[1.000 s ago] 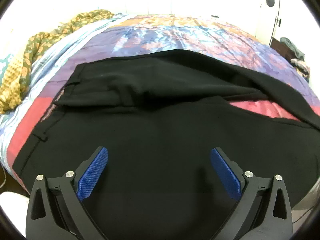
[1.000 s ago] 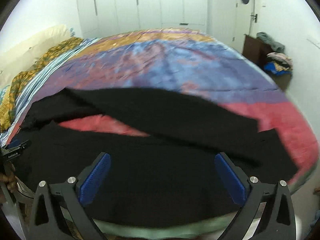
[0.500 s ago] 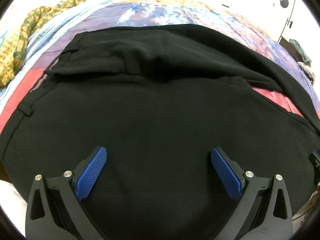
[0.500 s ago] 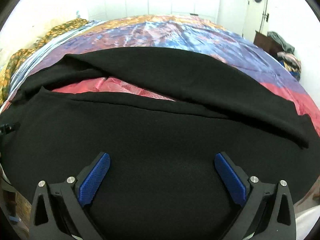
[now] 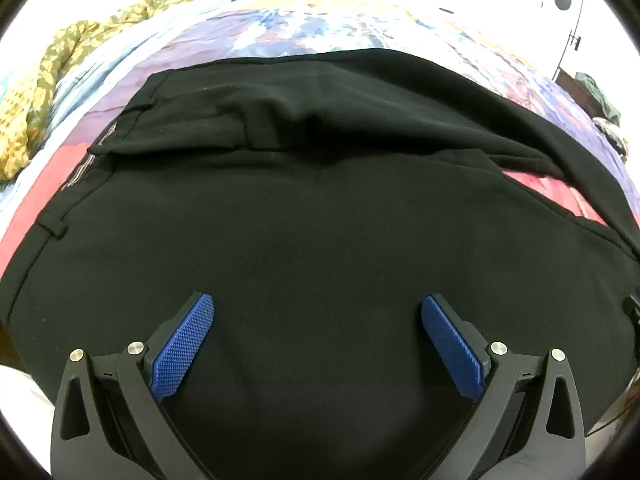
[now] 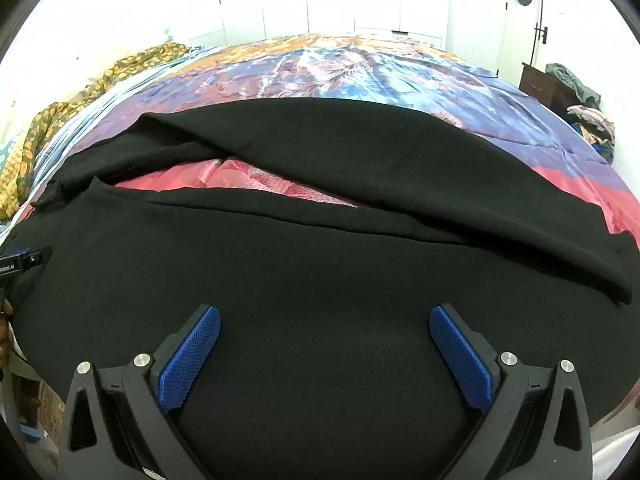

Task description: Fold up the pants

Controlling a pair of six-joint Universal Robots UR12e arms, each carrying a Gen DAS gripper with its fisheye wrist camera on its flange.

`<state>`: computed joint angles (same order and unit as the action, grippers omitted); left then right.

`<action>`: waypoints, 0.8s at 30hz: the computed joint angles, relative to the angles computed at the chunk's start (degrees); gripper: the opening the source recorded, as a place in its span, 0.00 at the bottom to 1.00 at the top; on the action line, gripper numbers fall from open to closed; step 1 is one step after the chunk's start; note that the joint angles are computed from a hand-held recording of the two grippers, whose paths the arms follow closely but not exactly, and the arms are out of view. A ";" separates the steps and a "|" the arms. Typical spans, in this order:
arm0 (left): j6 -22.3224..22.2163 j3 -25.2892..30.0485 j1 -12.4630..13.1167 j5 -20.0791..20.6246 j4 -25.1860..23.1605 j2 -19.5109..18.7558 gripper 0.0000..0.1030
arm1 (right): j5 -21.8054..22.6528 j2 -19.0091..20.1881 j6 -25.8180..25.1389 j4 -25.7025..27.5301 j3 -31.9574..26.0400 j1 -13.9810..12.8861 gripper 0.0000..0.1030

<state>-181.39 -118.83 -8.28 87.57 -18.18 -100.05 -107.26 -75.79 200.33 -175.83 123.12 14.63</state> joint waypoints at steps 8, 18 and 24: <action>2.26 0.61 0.08 -0.56 -2.46 0.17 1.00 | -0.96 -0.66 1.75 4.79 -1.12 0.42 1.00; 3.11 0.11 -0.11 -0.03 -0.65 -0.03 1.00 | -0.55 -0.69 2.71 0.26 0.36 0.42 1.00; 2.40 0.61 0.63 -1.77 -2.02 0.82 0.99 | -0.06 -1.43 1.58 5.07 -0.77 0.36 1.00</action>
